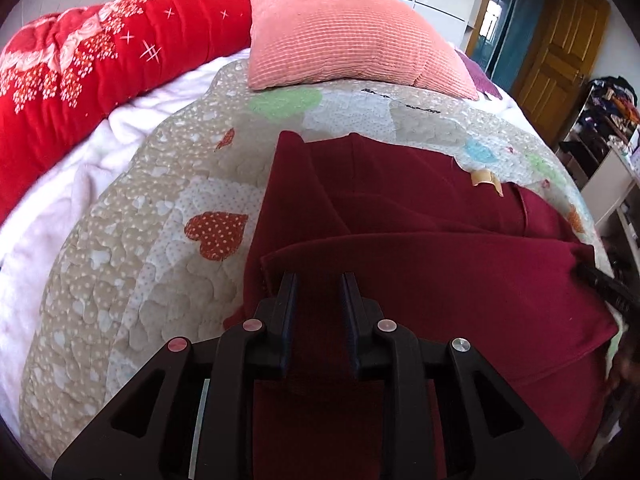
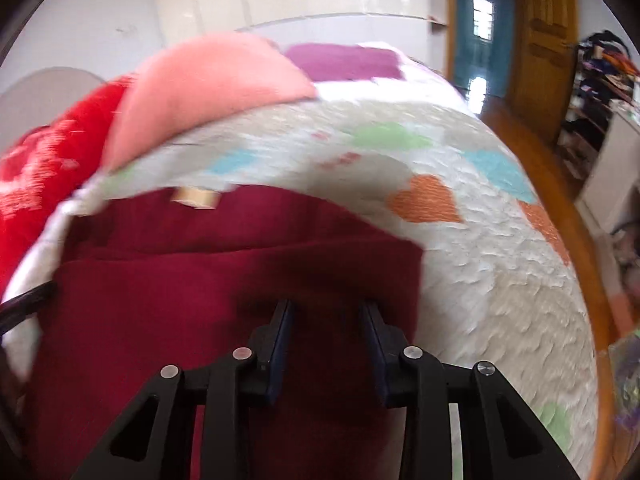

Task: Fold small clothes
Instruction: 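Hold the fold with the left gripper while the right gripper presses the folded shirt flat, then open both grippers and move them back along the folded shirt toward its hem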

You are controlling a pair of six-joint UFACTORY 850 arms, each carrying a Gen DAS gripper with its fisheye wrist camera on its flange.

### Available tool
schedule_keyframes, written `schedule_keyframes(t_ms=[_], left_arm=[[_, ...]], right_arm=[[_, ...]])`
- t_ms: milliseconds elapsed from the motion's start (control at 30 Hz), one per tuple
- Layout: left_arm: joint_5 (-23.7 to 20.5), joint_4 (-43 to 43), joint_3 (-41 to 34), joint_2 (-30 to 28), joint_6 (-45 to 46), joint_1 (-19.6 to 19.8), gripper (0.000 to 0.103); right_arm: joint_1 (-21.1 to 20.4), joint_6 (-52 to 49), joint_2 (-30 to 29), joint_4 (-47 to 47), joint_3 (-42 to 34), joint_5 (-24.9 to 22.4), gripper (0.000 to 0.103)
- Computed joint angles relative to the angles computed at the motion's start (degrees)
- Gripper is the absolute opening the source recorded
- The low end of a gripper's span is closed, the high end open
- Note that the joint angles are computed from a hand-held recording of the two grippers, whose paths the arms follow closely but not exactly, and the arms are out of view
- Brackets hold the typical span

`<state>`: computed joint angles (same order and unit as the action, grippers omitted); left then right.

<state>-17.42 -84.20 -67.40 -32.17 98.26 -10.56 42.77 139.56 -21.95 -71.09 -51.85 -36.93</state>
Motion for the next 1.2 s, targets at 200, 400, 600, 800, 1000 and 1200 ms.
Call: schedule_keyframes(t_ms=[200, 400, 600, 800, 1000, 1200], left_arm=[[-0.45, -2.43, 0.35, -0.03, 3.13, 0.3, 0.021], [2.25, -11.04, 2.16, 0.99, 12.01, -0.74, 0.021], [0.44, -5.75, 6.15, 5.7, 8.97, 1.26, 0.021], [1.23, -10.04, 11.64, 10.59, 15.57, 3.08, 0.037], [0.17, -11.12, 15.79, 14.2, 18.24, 5.5, 0.037], [-0.83, -10.29, 19.27, 17.35, 19.75, 7.61, 0.037]], right_arm=[[2.02, 10.62, 5.46, -5.86, 4.67, 2.57, 0.032], [8.25, -7.49, 1.09, 11.62, 0.76, -2.33, 0.034], [11.46, 2.3, 5.89, 8.17, 3.84, -3.0, 0.037], [14.51, 4.69, 6.71, 7.61, 2.91, -4.8, 0.037], [14.76, 2.47, 2.61, 10.03, -0.24, -1.57, 0.037], [16.72, 3.85, 2.74, 10.93, -0.92, -1.61, 0.038]])
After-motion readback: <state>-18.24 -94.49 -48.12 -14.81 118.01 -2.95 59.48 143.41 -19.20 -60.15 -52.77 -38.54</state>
